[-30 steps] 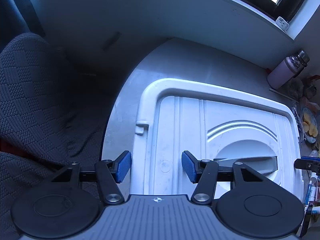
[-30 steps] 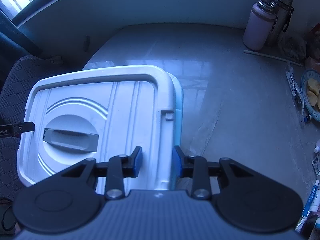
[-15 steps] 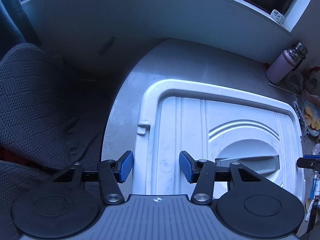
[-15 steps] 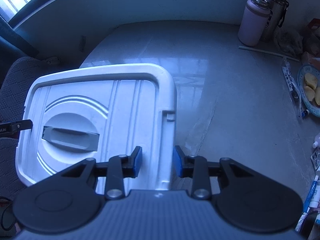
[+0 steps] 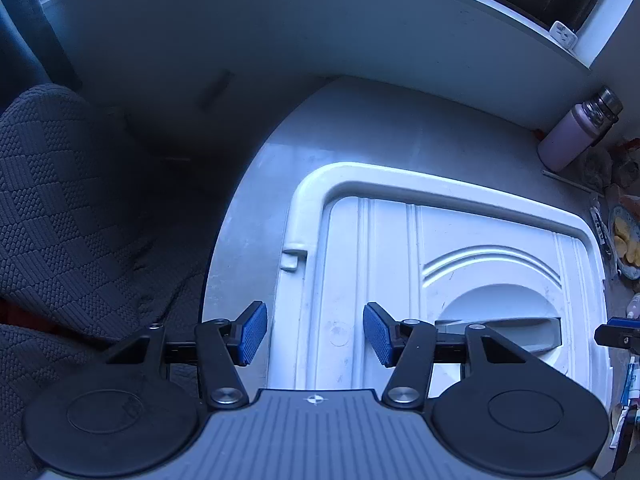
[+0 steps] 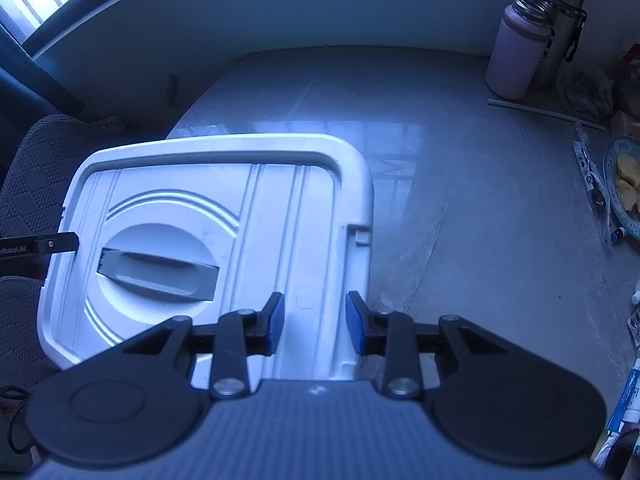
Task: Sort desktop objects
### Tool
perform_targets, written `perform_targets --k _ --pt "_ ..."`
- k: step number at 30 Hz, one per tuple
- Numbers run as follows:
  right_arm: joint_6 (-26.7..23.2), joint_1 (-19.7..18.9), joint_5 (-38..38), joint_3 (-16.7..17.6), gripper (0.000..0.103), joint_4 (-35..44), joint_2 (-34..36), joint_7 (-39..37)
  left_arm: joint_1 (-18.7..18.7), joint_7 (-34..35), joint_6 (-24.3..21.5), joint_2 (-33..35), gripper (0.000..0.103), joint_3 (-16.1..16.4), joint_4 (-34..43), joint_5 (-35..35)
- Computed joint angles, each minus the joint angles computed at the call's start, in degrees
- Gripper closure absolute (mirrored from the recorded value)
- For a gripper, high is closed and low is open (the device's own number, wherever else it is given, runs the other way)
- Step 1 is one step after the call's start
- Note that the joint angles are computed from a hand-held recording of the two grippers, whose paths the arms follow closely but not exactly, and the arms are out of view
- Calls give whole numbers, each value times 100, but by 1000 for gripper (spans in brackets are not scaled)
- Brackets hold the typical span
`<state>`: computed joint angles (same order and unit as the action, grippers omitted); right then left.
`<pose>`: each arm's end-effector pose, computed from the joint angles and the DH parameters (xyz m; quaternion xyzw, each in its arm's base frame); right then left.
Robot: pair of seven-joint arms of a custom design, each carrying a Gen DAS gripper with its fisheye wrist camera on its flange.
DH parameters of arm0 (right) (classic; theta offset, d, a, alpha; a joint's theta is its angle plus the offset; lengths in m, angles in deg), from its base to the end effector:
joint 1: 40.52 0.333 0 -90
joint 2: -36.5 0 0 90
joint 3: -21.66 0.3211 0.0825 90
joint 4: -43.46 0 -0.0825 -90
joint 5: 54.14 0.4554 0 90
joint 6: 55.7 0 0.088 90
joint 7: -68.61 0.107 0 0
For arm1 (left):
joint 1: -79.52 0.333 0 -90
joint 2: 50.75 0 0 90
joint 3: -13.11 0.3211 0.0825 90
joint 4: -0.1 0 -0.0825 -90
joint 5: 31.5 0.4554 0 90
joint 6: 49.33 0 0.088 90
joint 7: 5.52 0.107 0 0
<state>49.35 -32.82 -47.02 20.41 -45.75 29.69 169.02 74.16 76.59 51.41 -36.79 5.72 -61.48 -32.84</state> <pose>0.6018 0.0771 0.7394 -0.6645 0.7183 -0.0660 0.1951 0.6879 -0.1415 0.7602 -0.6634 0.7150 -0.1952 0.1030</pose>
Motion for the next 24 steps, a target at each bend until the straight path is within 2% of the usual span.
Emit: perform_targets --k 4,6,7,10,12,14,15,17,20,24 --pt "-26 1 -123 16 66 -27 -73 36 -63 131 -117 8 45 -6 70 180" --pt "-66 -3 -143 10 64 -29 -79 78 -86 187 -301 75 38 -11 203 212" --pt "-86 -6 -152 7 62 -30 -81 99 -96 229 -365 82 32 -13 229 229" --pt "-235 -3 -255 26 49 -16 -56 160 -127 344 -287 -72 31 -12 14 335" --pt "-249 11 -290 38 44 -69 -89 153 -142 396 -307 -129 29 -14 -41 395" --pt "-291 30 -299 47 40 -80 -84 130 -187 463 -385 -119 14 -14 -26 554" --pt "-337 42 -355 63 38 -62 -57 111 -204 508 -309 -165 10 -6 -121 654" --pt "-270 62 -492 96 25 -140 -75 124 -189 515 -129 -278 0 5 -336 701" --pt "-112 67 -513 85 19 -285 -135 211 -100 450 66 -405 0 14 -581 526" --pt "-82 57 -403 40 18 -338 -156 187 33 344 164 -446 0 20 -703 173"
